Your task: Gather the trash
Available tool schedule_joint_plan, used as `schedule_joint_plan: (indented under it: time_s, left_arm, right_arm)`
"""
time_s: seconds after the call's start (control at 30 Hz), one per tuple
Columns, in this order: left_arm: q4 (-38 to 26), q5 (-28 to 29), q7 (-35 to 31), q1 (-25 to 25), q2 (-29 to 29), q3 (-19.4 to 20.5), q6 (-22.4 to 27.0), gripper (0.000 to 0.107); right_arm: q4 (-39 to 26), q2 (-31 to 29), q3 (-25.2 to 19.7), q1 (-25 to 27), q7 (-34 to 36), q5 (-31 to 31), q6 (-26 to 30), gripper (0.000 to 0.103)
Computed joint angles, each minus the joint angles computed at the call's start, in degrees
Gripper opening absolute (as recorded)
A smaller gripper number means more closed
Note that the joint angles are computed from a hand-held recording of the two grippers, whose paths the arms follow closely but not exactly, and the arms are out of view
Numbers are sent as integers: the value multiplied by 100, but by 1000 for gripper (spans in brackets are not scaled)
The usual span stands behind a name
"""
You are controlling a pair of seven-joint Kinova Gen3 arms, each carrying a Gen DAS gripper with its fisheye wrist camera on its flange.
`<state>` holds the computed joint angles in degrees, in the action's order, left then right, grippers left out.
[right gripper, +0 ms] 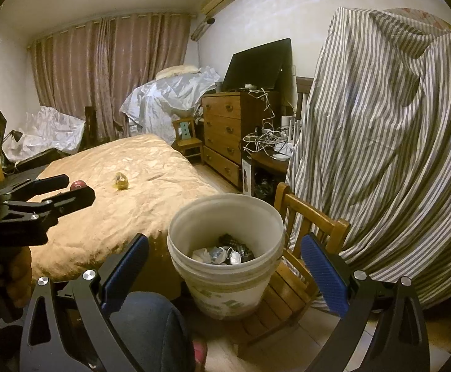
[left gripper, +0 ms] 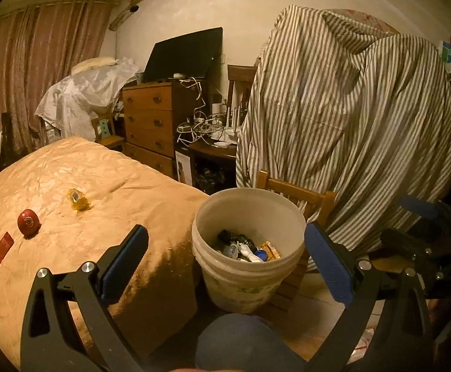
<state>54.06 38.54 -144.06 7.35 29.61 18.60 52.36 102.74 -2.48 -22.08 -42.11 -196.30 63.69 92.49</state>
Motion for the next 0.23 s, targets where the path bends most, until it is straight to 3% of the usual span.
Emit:
schedule_joint_plan:
  time_s: [0.23]
  left_arm:
    - [7, -212, 207, 136, -18, -106, -128, 97]
  right_arm:
    - [23, -5, 20, 18, 19, 11, -25, 98]
